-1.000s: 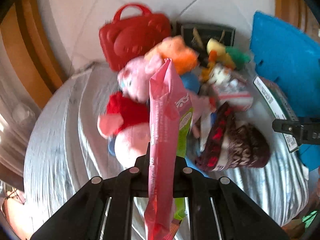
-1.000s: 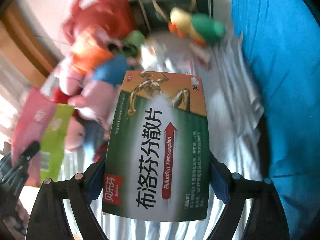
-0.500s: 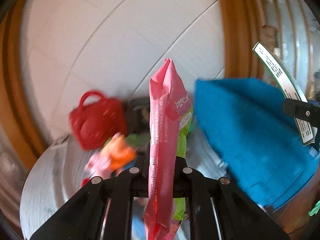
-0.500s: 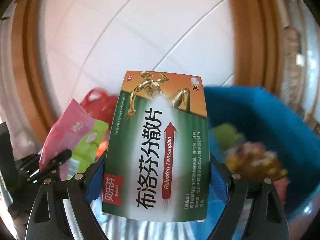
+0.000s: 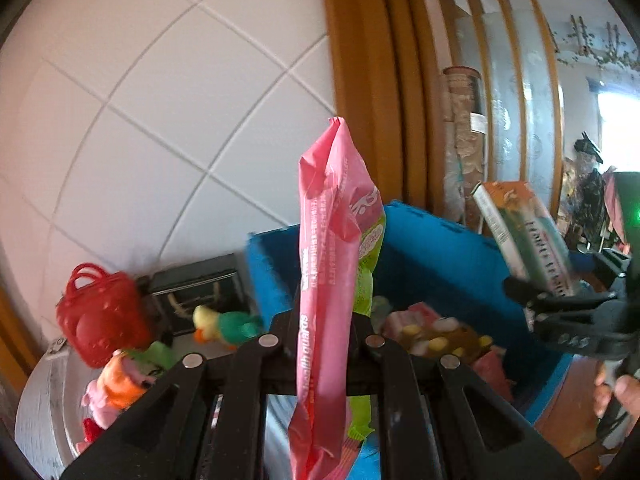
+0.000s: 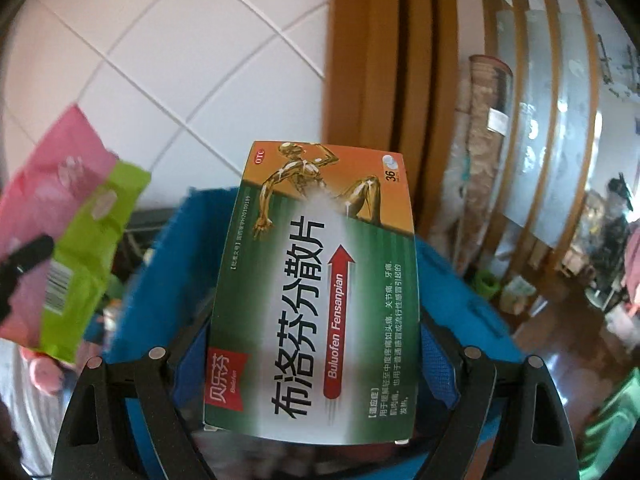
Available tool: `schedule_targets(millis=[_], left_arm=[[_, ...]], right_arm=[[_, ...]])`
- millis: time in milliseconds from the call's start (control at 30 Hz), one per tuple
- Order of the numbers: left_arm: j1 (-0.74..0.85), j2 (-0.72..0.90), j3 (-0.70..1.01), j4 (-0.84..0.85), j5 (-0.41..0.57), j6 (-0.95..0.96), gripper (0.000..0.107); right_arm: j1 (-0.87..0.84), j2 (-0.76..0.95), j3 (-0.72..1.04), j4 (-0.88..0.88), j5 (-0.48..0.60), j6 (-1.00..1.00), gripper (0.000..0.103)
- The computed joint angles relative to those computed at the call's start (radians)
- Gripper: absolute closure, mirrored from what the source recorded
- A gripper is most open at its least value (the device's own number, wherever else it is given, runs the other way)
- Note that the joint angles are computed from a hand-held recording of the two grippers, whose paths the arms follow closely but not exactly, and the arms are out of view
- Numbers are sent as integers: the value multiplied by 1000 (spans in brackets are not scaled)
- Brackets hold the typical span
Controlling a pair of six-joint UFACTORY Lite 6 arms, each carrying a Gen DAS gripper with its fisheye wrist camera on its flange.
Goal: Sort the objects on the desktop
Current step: 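Carry the medicine box with the right tool into the crate while the left tool carries the pink packet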
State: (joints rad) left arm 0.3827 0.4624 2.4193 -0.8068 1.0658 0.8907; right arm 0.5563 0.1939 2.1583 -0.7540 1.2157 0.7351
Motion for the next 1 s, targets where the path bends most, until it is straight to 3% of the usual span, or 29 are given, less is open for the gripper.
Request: schedule_targets(millis=[133,467,767,867,900,933,1000], left_arm=[[-163,-113,-155,131,-107,-88,96],[-447,-139,-228,490,-233,-377,96],[-555,-97,-218,708,-257,-568,92],[-566,-95,-225,739,-259,-594,60],[-573,-114,-258,766,-285,-619,41],[-577,-142,-303,780,-318,-632,30],[-577,-169,-342,781,-344,-629,28]], right_arm=[[-140,-7,-86,79,-127,-64,15],[-425,-114,-345,349,-362,-325,15],[-494,-80,-374,468,-407,-439,15],[-505,-63,-353,463,-402,-441,13],[-517,-64,-355,491,-408,-456,11],[-523,-66,-357,511,-412,-467,8],[-529,-68,-357,521,-412,-462,0]])
